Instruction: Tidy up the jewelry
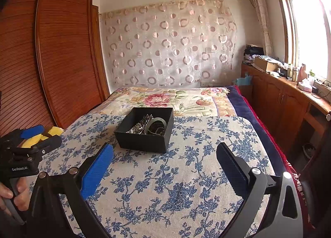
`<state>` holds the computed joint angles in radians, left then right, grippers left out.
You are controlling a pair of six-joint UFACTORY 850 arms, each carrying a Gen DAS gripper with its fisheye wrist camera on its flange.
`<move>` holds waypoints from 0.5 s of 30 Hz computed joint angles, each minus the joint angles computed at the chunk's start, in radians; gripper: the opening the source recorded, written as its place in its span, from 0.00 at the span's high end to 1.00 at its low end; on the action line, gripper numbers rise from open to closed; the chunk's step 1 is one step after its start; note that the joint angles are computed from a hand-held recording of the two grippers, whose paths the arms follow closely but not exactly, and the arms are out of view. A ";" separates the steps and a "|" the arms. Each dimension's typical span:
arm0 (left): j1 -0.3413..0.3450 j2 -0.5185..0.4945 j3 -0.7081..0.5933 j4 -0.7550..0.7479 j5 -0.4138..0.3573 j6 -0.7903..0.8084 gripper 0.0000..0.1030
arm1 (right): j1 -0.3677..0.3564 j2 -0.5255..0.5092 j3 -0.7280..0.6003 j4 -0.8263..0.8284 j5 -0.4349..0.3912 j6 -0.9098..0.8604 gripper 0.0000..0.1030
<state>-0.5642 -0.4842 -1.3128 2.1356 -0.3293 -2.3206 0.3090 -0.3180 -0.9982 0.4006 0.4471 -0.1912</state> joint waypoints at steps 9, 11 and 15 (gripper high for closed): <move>0.002 0.001 0.000 0.006 0.000 -0.005 0.07 | -0.001 0.000 0.000 -0.005 0.000 0.004 0.02; 0.002 0.001 0.000 0.007 0.000 -0.005 0.07 | -0.001 -0.001 0.000 -0.005 -0.001 0.003 0.02; 0.002 0.003 0.002 0.018 0.000 -0.018 0.07 | 0.000 -0.001 -0.001 -0.008 0.000 0.007 0.02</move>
